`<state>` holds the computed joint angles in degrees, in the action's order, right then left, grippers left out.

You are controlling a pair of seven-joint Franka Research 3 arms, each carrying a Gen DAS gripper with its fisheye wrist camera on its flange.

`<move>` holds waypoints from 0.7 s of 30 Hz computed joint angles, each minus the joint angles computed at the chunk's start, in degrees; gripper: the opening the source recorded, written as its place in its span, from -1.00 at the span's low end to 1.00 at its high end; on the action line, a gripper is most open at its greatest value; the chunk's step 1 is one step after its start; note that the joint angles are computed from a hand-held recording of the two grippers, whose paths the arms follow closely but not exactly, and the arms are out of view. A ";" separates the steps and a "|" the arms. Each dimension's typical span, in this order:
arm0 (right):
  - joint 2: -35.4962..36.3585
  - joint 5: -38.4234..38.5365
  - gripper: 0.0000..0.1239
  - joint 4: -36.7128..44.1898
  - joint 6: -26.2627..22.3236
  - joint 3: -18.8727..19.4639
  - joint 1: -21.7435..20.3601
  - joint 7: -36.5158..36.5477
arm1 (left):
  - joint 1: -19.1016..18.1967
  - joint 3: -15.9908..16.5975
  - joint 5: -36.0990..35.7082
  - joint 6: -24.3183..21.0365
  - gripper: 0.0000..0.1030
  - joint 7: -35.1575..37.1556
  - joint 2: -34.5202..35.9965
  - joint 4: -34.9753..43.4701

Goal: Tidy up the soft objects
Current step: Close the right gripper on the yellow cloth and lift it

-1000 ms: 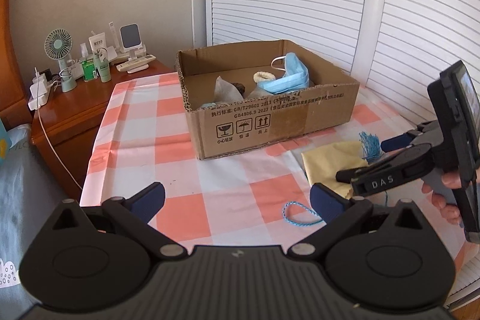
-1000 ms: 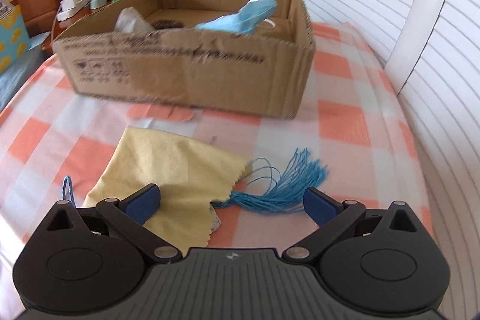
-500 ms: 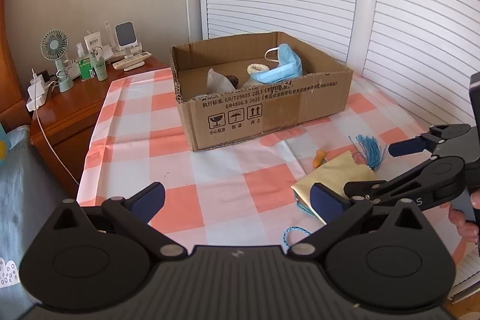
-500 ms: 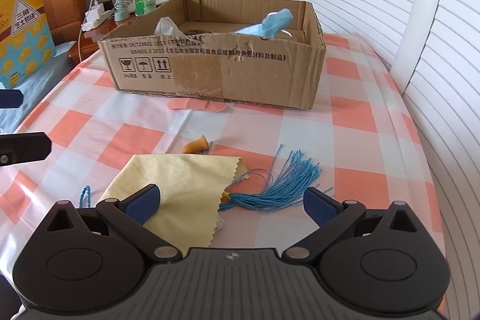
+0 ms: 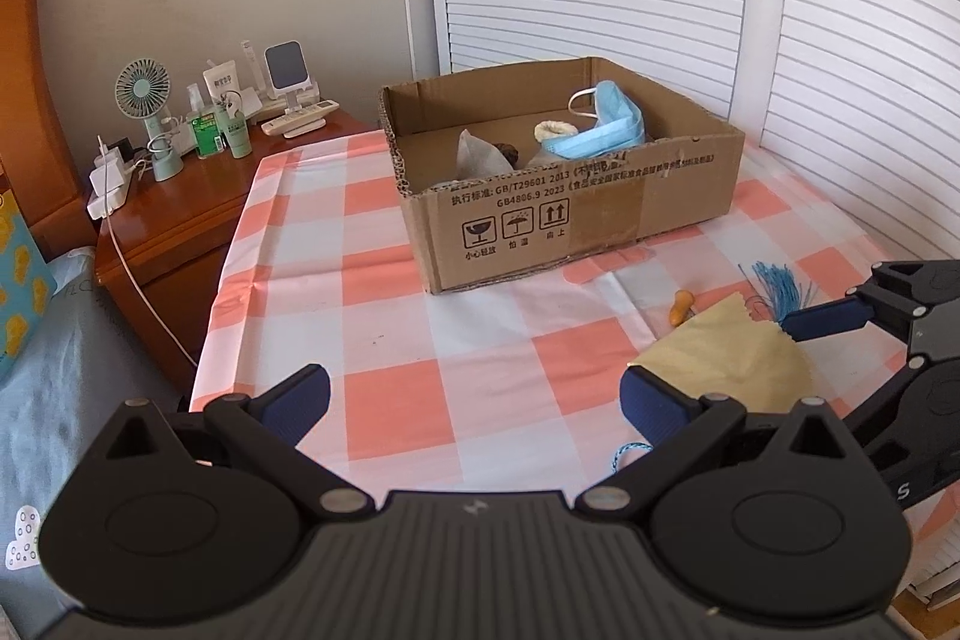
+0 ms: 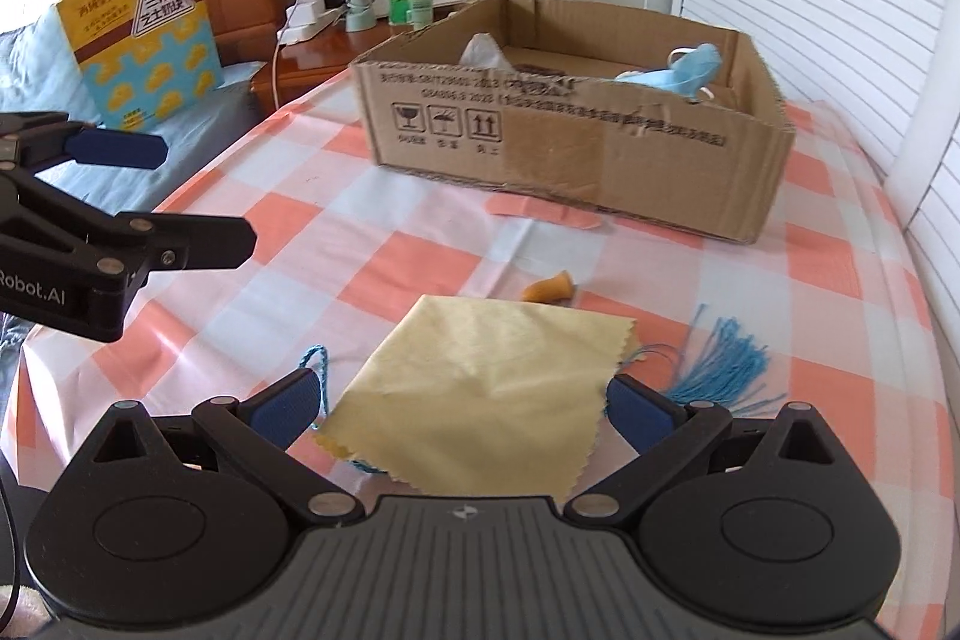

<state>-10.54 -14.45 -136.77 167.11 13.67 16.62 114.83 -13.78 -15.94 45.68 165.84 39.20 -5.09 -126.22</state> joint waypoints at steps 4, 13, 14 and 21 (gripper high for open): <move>0.67 -0.36 0.52 0.51 -0.47 0.09 0.34 -0.11 | 0.07 0.04 0.29 0.04 0.99 -0.14 -0.03 -0.13; -0.30 -3.25 -0.27 0.40 0.08 0.44 -0.84 1.83 | -0.27 0.30 -2.12 1.09 0.99 1.86 0.42 -0.45; -0.34 -3.54 -0.33 0.43 -0.01 0.56 -1.10 2.21 | -0.29 0.28 -2.23 1.18 0.99 1.97 0.48 -0.47; -1.12 -5.94 -0.77 -0.13 1.60 1.66 -3.01 4.40 | -0.53 0.28 -3.53 1.56 0.99 3.30 0.60 -0.72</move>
<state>-11.66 -20.40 -136.90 168.71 15.33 13.60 119.23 -14.31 -15.67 42.15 167.40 42.49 -4.48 -126.94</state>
